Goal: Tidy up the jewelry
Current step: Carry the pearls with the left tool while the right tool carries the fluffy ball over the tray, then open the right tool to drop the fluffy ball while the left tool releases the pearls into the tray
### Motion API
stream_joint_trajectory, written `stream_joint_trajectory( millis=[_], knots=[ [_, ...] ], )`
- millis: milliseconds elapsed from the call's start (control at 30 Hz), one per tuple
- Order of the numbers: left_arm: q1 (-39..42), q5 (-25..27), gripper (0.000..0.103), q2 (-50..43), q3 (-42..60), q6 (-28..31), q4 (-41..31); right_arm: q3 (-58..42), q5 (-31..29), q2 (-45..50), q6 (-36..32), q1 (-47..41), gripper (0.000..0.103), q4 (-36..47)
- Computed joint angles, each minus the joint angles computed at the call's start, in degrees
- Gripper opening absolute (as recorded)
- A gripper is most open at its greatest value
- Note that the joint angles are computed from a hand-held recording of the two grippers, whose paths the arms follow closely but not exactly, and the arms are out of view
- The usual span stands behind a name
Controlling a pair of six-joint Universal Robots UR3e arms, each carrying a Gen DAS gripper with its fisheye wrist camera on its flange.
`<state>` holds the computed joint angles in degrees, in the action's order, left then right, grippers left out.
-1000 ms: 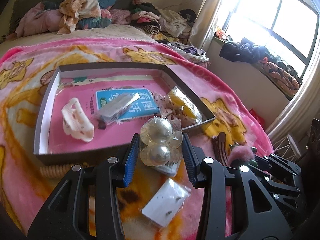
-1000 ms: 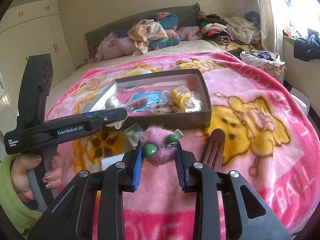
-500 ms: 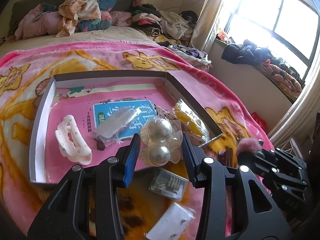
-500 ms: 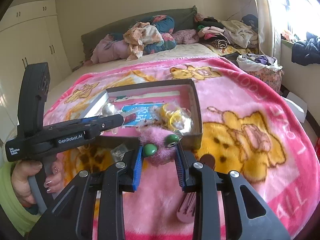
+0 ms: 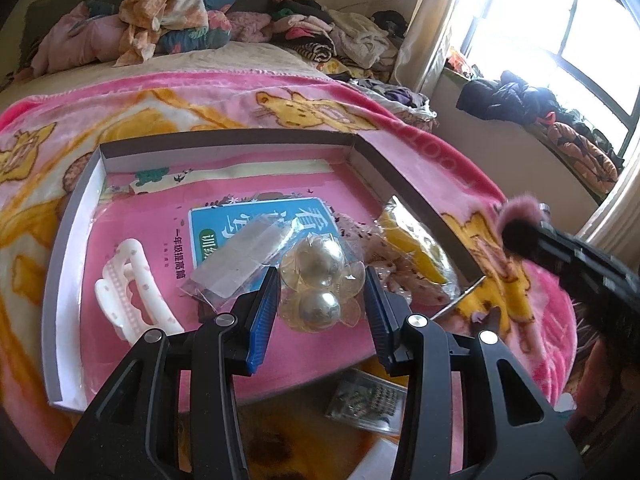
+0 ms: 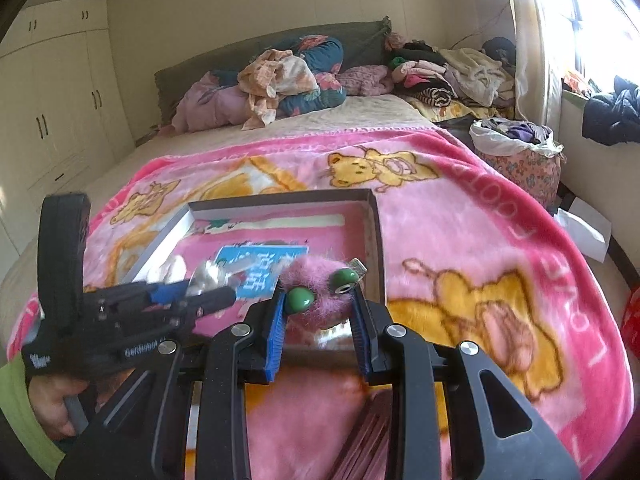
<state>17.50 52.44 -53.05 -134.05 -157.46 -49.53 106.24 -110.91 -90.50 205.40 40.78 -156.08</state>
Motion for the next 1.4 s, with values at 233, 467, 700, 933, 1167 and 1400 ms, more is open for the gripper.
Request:
stream_joint_trajectory(
  millis=[233, 467, 700, 933, 1167, 1400],
  knots=[
    [-0.89, 1.50, 0.033, -2.93, -0.41, -0.46, 3.60, -3.21, 2.75, 4.23, -2.42, -3.87, 0.028, -0.04],
    [-0.89, 2.07, 0.033, -4.87, -0.70, -0.49, 5.37, -6.48, 4.74, 9.01, -4.53, -6.85, 0.028, 0.15],
    [-1.42, 2.76, 0.033, -5.02, -1.25, -0.71, 6.30, -8.68, 5.90, 13.27, -4.43, -9.14, 0.029, 0.86],
    [-1.44, 2.73, 0.034, -4.81, -1.55, -0.69, 6.28, -7.84, 7.66, 13.99, -3.66, -10.43, 0.030, 0.24],
    [-1.08, 2.41, 0.034, -4.37, -1.73, -0.42, 5.72, -6.66, 8.14, 13.58, -2.88, -10.08, 0.039, -0.91],
    [-1.02, 2.63, 0.034, -4.16, -1.97, -0.44, 5.90, -4.54, 7.98, 11.71, -2.15, -9.42, 0.046, -2.50]
  ],
)
